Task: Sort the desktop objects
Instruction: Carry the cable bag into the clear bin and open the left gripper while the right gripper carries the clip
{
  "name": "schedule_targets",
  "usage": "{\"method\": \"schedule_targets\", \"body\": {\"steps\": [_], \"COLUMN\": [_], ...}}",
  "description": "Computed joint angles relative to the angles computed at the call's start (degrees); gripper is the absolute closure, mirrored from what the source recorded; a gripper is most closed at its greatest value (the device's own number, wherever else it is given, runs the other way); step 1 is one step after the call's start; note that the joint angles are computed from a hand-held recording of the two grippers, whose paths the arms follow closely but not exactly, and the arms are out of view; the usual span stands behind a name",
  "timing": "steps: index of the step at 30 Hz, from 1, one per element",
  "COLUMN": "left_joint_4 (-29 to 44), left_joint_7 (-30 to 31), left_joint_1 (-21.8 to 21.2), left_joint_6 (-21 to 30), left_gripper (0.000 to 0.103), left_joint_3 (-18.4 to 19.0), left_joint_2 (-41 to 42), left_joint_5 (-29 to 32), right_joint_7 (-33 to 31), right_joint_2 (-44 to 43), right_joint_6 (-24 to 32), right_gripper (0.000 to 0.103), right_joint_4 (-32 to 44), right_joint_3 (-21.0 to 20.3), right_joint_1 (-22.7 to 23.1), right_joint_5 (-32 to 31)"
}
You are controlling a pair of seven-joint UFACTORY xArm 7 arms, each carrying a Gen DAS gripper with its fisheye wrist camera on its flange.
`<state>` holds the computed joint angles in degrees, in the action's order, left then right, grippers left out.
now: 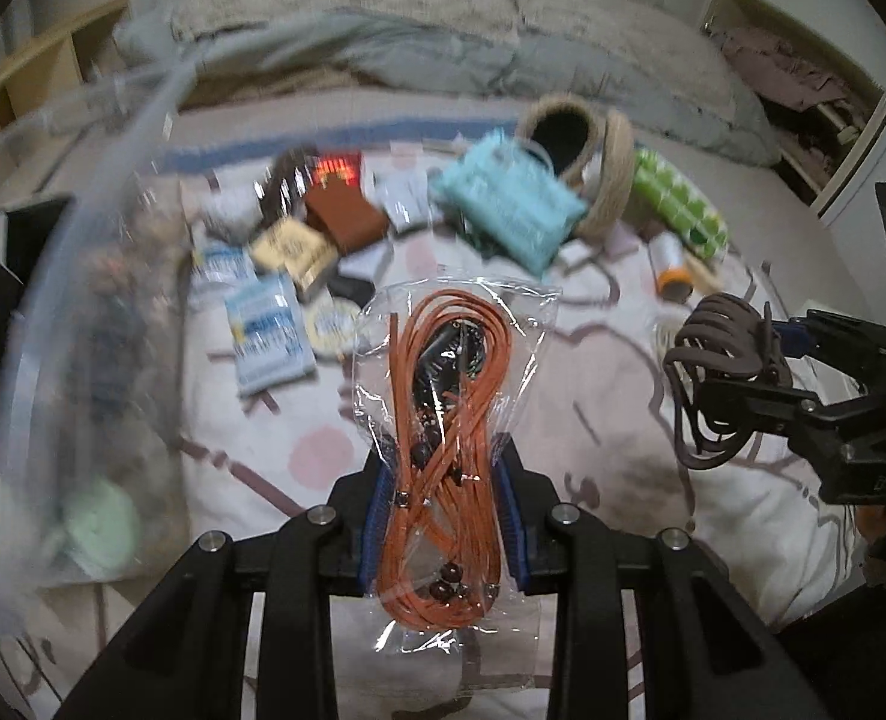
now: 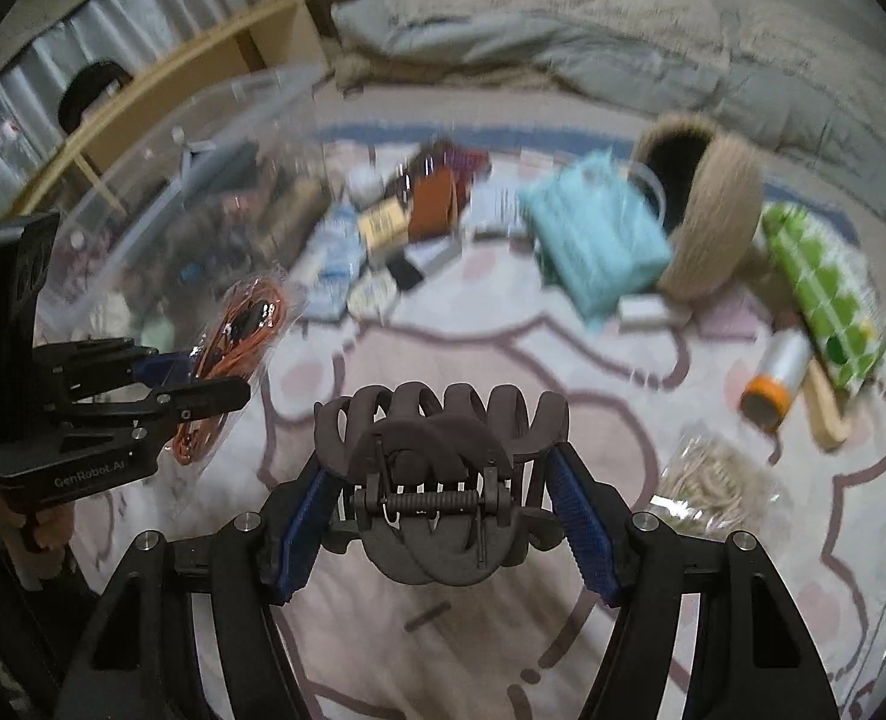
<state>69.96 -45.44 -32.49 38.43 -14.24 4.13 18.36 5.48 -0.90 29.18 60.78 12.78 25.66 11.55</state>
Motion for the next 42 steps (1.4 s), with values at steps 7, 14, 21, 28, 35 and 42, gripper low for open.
{"method": "schedule_targets", "body": {"steps": [7,14,21,28,35,42], "left_joint_4": [-0.88,-2.57,-5.51,-8.05,-9.46,-8.99], "left_joint_7": [-3.26,-9.51,-15.03,-16.75,-14.24,-10.78], "left_joint_1": [1.98,6.67,12.55,17.19,17.81,16.3], "left_joint_6": [-1.18,-1.32,-0.37,1.08,3.88,3.79], "left_gripper": [0.071,0.071,0.071,0.071,0.071,0.07], "left_joint_3": [0.08,-0.98,-2.45,-2.23,-1.25,-0.2], "left_joint_2": [-5.22,-10.86,-16.31,-18.15,-16.68,-13.86], "left_joint_5": [4.81,11.99,18.32,18.66,15.55,11.15], "right_joint_7": [-1.67,-3.4,-6.06,-9.48,-11.81,-11.14], "right_joint_2": [-2.85,-4.58,-6.12,-6.39,-5.34,-1.14], "right_joint_6": [-3.81,-6.11,-8.18,-9.66,-11.84,-12.4], "right_gripper": [0.037,0.038,0.038,0.038,0.038,0.038], "right_joint_4": [0.09,0.65,1.21,3.02,6.07,11.41], "right_joint_3": [-0.37,-0.56,-0.6,-0.54,0.28,1.87], "right_joint_1": [0.16,1.0,2.82,4.8,6.62,7.21], "right_joint_5": [3.16,6.12,9.23,12.88,15.03,13.9]}}
